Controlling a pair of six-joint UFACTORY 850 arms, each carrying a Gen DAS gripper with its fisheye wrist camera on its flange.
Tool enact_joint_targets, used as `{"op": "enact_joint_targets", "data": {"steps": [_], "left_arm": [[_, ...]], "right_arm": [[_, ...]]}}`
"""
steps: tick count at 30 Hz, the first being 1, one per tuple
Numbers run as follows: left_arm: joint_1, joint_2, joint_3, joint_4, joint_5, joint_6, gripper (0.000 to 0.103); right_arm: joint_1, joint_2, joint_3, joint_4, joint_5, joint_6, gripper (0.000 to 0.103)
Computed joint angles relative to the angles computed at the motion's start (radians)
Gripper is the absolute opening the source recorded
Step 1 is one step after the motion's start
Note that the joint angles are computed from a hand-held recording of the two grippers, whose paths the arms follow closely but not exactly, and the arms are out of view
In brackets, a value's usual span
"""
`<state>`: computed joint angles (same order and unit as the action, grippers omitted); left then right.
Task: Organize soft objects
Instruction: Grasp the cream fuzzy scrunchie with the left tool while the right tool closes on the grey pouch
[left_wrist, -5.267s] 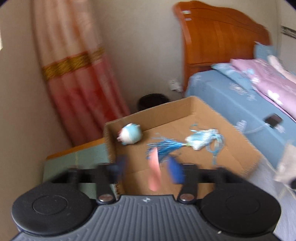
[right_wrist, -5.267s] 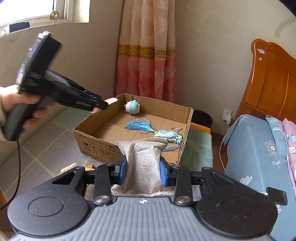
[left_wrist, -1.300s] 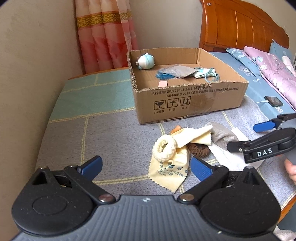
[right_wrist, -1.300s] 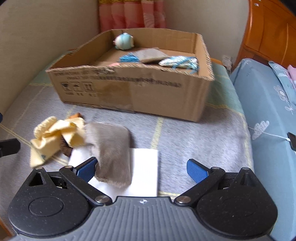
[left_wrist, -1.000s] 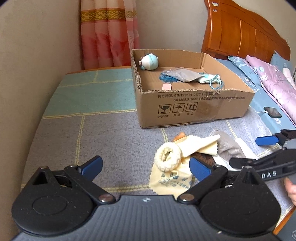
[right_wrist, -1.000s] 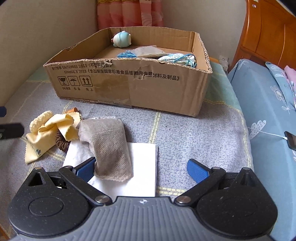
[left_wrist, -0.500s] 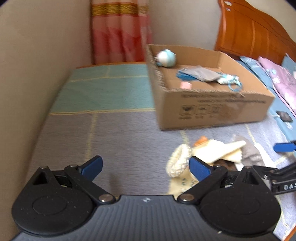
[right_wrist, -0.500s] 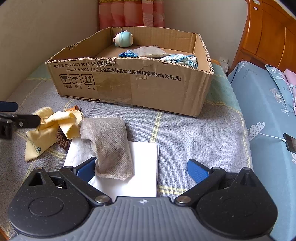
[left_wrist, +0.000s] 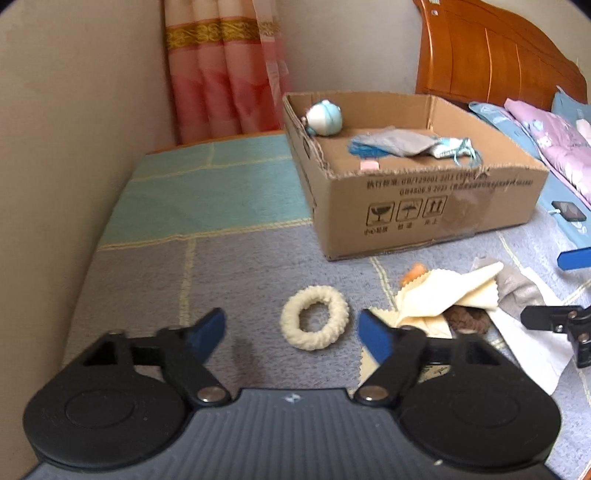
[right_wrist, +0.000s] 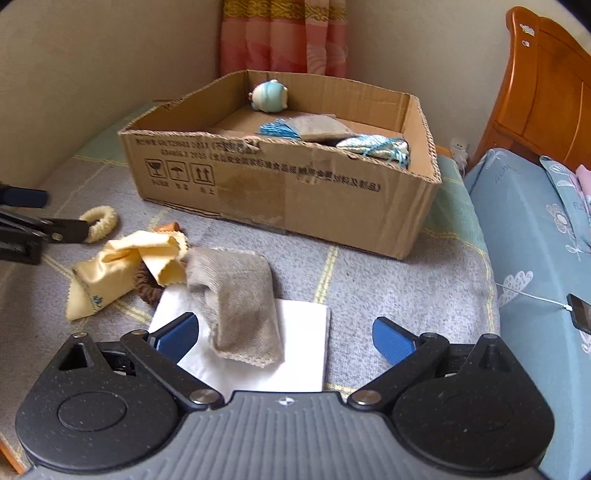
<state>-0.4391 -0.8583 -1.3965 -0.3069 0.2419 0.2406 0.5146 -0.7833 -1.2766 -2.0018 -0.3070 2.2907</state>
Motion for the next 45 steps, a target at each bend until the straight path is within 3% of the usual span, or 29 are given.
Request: {"op": "enact_joint_targets", "data": {"steps": [4,7,13,22,24,26,35,45], "left_arm": [[0.002,-0.025,-0.027,0.088,-0.018,-0.101,0.059],[-0.003,-0.028,-0.028,0.081,-0.003,-0.108,0.049],[-0.008,-0.033,-0.037,0.040,-0.003,-0.074,0.048],[-0.007,-0.038,-0.047,0.041,-0.011,-0.075,0.048],[-0.007,-0.035,-0.042,0.046,-0.008,-0.081,0.043],[-0.007,-0.034,-0.042,0.061,-0.010,-0.095,0.039],[-0.003,-0.021,-0.032,0.153,-0.026,-0.186,0.032],[-0.004,0.047,0.039,0.189,-0.007,-0.204,0.032]], "right_arm": [[0.000,0.003,0.003,-0.053,0.000,0.051,0.100],[-0.001,0.003,0.006,-0.095,0.004,0.077,0.093],[-0.007,-0.007,-0.005,-0.155,0.027,0.113,0.078],[-0.020,-0.032,-0.041,-0.411,0.081,0.323,0.064],[-0.026,-0.036,-0.046,-0.466,0.086,0.386,0.062],[-0.029,-0.035,-0.045,-0.501,0.091,0.428,0.054],[-0.025,-0.023,-0.038,-0.439,0.085,0.393,0.037],[-0.015,0.015,-0.009,-0.367,0.063,0.315,0.035]]}}
